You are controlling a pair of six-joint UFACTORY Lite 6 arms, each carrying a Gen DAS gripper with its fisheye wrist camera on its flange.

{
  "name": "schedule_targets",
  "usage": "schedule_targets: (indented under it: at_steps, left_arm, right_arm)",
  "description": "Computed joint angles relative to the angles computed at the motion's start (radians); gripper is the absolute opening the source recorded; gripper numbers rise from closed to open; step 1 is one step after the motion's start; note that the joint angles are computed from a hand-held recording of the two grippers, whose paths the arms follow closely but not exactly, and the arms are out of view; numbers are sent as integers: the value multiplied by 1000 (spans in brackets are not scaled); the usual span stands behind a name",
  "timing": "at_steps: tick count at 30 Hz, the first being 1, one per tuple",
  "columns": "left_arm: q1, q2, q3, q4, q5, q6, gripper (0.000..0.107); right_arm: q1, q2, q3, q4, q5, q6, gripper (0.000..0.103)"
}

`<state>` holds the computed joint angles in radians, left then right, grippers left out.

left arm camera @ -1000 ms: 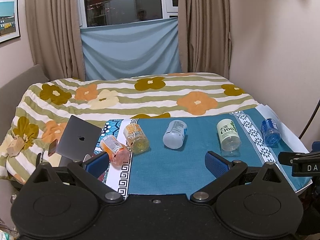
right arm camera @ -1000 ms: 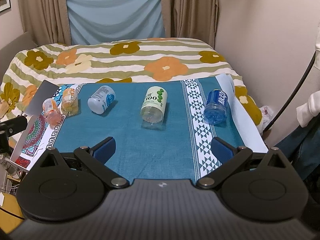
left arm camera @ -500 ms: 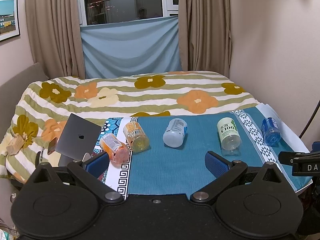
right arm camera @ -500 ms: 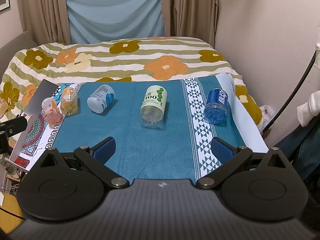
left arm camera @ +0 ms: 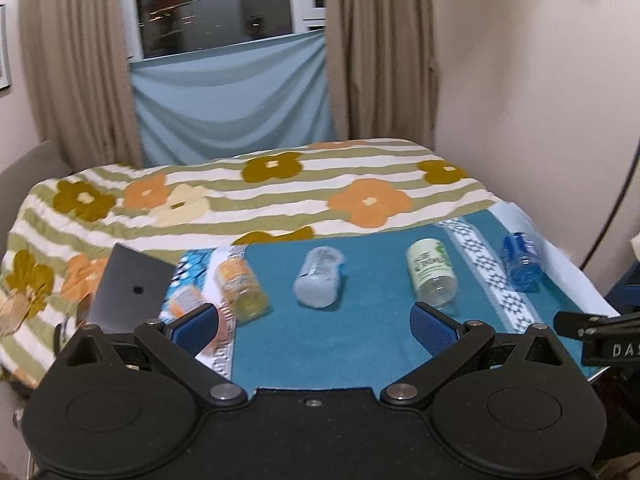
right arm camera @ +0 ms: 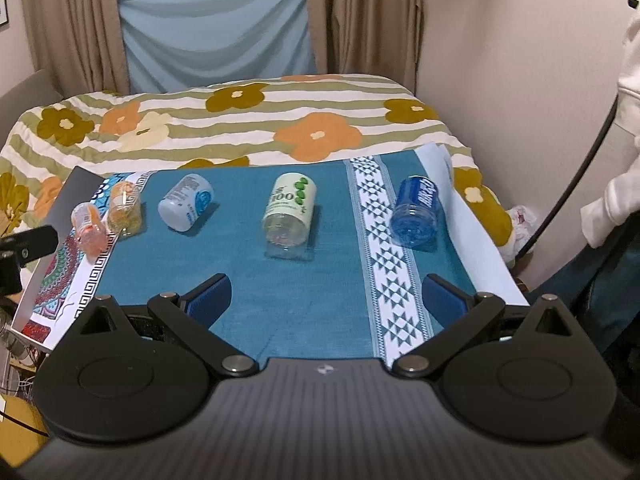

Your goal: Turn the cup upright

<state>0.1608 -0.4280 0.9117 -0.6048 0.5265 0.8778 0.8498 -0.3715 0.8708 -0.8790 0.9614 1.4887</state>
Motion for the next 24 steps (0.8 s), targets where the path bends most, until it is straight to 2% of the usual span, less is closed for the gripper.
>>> schedule_targets:
  at_steps: [4,8,14,19,24]
  left_arm:
    - [-100,74,64,22,-1,-37,103]
    - [-241,176,151,111,-42,-145,103]
    - [-415,385,322,238,-76,-294,103]
    - [-535,628,551,328,-48,-411,103]
    - [-621,934,892,389,45,-501,101]
  right_arm:
    - [-45,-45,-35,14,-3,-33,103]
    - [-117,-99,-76,42,-26,-90,103]
    - [-291,-162,-131,94,-95,-233,103]
    - [-491,-175,-175,156,-220,-387,103]
    - [-662,-147,-209,210,-357,-523,103]
